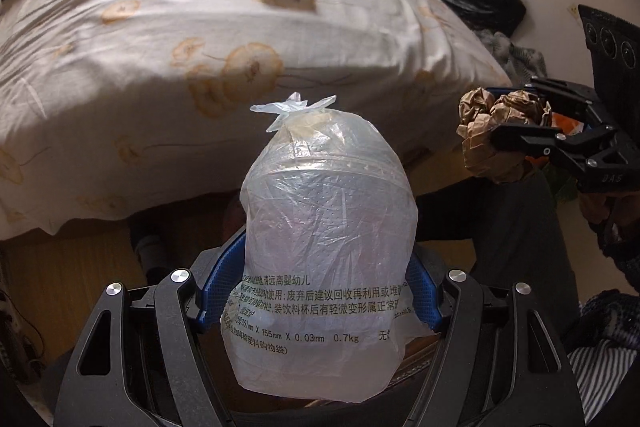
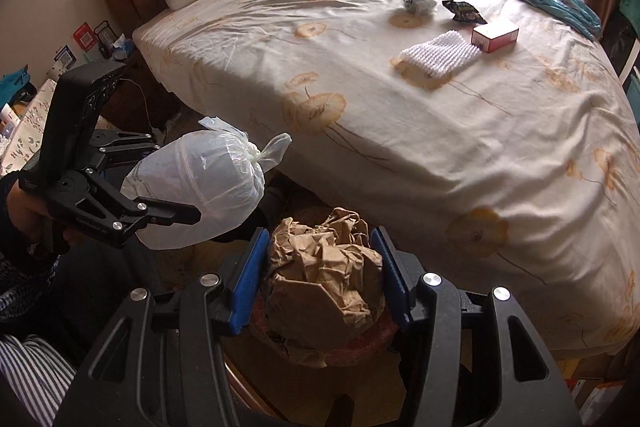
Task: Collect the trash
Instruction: 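Carry the white bag and brown paper down over the red bin and open both tools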
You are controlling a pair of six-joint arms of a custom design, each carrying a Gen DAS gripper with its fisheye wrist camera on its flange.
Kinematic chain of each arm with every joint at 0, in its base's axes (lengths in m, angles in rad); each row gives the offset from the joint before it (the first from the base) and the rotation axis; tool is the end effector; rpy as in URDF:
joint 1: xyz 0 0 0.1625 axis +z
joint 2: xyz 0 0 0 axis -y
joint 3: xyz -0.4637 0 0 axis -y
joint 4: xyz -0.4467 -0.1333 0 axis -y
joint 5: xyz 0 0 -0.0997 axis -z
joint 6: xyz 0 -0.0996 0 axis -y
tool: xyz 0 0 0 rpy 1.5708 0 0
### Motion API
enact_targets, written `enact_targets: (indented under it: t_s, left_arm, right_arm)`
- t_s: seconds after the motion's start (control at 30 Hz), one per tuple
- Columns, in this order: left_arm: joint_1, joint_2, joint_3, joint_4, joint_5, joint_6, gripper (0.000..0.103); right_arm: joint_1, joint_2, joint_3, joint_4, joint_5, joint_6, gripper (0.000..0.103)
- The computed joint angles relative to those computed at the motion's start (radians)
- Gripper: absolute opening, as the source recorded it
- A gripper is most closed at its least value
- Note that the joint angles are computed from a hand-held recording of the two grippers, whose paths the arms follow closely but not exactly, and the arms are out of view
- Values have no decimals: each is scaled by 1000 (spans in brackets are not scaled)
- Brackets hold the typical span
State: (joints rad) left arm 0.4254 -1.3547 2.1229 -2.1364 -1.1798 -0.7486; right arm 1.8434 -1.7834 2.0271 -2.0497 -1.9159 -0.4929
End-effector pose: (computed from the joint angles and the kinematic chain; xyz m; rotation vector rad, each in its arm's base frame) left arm -0.3846 -0.3623 0.1948 0.5936 2.6732 -0.2775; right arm 0.2183 -0.4109 0.4401 0.9785 -2.5827 0.2714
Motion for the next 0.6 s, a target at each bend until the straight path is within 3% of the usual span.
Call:
enact_targets:
  t_s: [0.6]
  left_arm:
    - [188, 237, 23, -37, -173, 107, 71]
  right_arm:
    - [-158, 107, 121, 2, -119, -37, 52]
